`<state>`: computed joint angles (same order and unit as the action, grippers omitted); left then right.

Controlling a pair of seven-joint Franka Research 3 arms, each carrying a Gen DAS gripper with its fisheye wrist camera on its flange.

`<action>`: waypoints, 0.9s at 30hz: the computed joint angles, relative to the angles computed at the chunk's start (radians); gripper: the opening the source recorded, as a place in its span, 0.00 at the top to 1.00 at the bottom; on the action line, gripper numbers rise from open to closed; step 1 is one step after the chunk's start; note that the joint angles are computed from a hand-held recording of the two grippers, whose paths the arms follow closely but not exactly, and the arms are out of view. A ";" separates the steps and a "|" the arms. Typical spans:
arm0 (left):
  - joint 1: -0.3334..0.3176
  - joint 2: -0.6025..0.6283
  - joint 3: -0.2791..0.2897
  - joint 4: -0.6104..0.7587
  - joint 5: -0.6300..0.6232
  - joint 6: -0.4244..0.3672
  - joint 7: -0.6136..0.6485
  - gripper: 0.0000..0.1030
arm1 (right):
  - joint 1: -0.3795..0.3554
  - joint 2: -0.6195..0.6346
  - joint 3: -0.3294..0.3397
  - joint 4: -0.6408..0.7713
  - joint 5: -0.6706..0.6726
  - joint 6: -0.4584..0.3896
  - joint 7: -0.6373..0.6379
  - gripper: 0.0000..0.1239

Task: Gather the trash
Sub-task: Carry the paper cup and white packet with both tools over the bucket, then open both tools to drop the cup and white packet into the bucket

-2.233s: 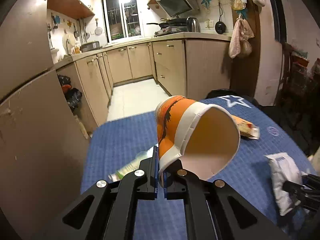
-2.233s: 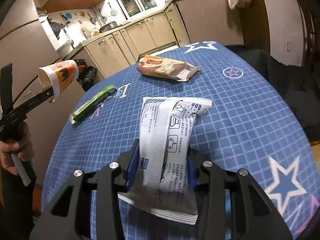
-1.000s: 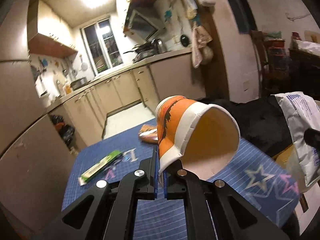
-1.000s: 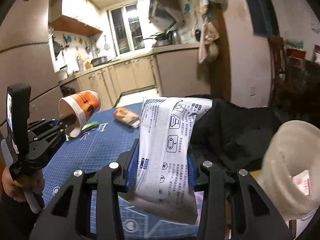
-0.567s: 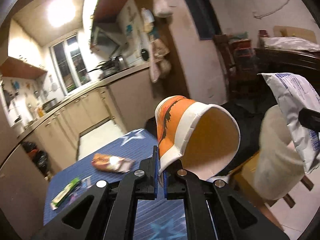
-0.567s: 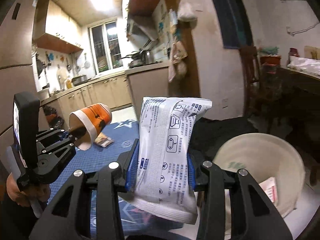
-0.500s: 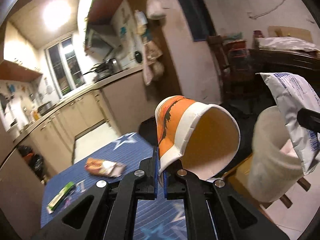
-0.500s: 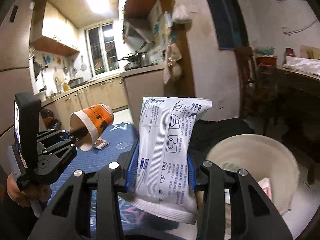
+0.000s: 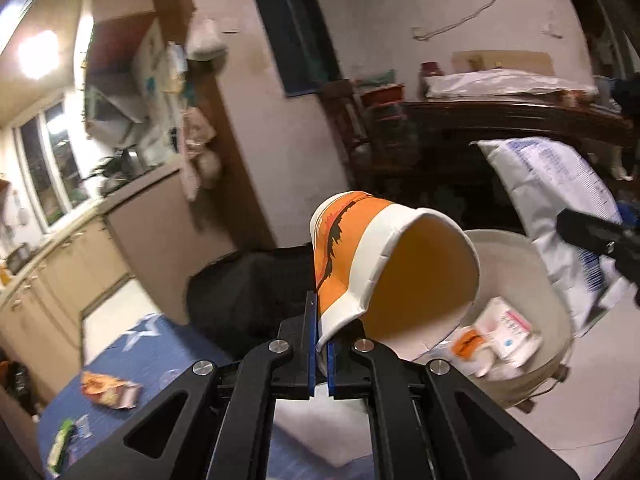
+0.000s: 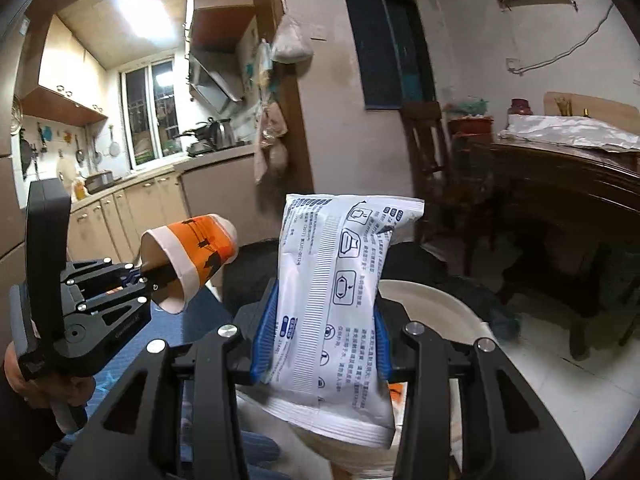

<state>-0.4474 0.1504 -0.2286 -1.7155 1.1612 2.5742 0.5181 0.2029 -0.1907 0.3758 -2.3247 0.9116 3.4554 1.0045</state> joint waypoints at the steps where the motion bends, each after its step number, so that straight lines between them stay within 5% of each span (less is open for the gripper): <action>1: 0.001 0.013 -0.002 0.009 -0.011 0.011 0.014 0.95 | -0.019 0.000 0.013 0.000 0.018 -0.002 -0.016 0.69; 6: -0.010 0.115 -0.003 0.101 -0.125 0.101 0.132 0.95 | -0.150 -0.001 0.101 0.007 0.110 -0.036 -0.112 0.69; 12: -0.007 0.224 -0.020 0.189 -0.365 0.167 0.356 0.95 | -0.532 -0.031 0.412 0.004 0.148 -0.109 -0.120 0.69; 16: 0.003 0.285 -0.041 0.242 -0.519 0.167 0.492 0.95 | -0.688 -0.036 0.529 0.000 0.068 -0.154 -0.028 0.69; 27: -0.068 0.348 0.030 0.324 -0.632 0.128 0.597 0.95 | -0.806 0.002 0.610 0.007 -0.152 -0.188 0.129 0.68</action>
